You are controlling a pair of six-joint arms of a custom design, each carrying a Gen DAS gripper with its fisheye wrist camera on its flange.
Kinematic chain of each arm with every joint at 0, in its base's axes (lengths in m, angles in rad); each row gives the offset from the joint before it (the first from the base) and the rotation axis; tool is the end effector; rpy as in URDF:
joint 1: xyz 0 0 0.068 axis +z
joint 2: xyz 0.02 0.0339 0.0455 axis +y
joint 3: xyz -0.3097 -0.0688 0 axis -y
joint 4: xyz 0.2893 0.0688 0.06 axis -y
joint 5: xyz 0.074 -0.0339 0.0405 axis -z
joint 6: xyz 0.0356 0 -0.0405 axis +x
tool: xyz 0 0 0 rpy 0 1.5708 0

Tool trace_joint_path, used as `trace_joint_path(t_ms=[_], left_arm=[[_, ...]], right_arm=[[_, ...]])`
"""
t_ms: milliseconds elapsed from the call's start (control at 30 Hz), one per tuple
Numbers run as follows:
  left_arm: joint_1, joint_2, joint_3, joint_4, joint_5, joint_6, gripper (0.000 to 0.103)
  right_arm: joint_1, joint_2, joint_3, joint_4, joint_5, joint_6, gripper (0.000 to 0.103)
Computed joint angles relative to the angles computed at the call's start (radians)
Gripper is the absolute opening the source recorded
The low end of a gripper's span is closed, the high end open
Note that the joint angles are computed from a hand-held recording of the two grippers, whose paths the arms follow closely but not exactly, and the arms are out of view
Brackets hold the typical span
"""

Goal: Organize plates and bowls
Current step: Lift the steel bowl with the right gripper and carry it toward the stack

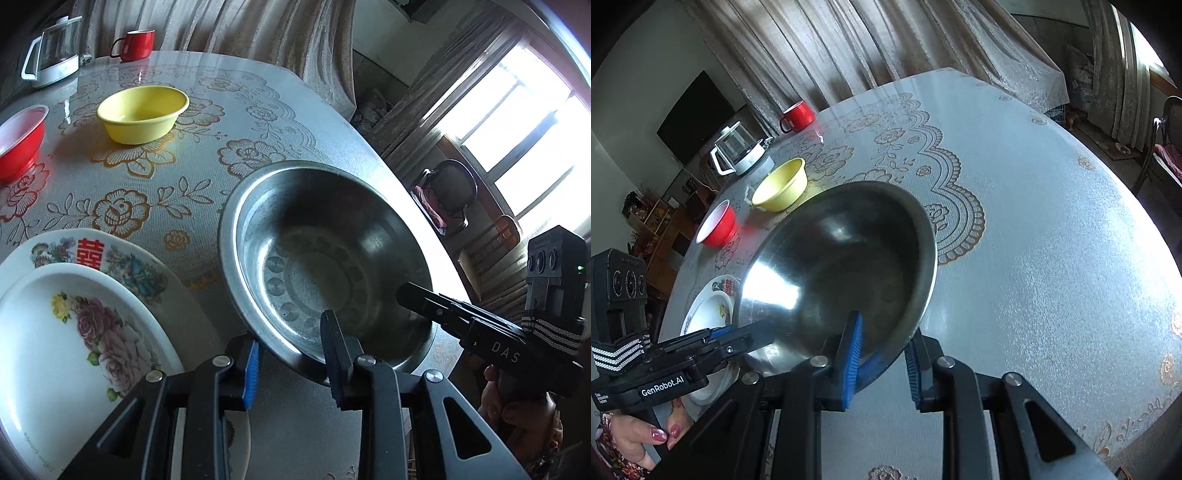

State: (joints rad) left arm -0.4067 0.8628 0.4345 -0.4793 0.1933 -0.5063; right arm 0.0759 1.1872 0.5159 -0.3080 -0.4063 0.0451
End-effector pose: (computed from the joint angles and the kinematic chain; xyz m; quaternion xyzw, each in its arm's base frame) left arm 0.1569 -0.0750 0.1974 -0.0155 0.9415 -0.2247 0.2506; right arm 0.2257 0.0313 0.1792 -0.0732 0.9359 0.2099 0.2733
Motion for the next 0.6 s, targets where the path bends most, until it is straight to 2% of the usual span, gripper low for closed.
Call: trace_joint_path(t_ms=[300, 600], left_arm=[[-0.069, -0.009, -0.02, 0.017, -0.067, -0.029, 0.032], [-0.085, 0.004, -0.015, 0.021, -0.097, -0.033, 0.033]], right_arm=[[-0.009, -0.056, -0.058, 0.012, 0.002, 0.013, 0.021], [-0.006, -0.018, -0.059, 0.052, 0.005, 0.023, 0.022]])
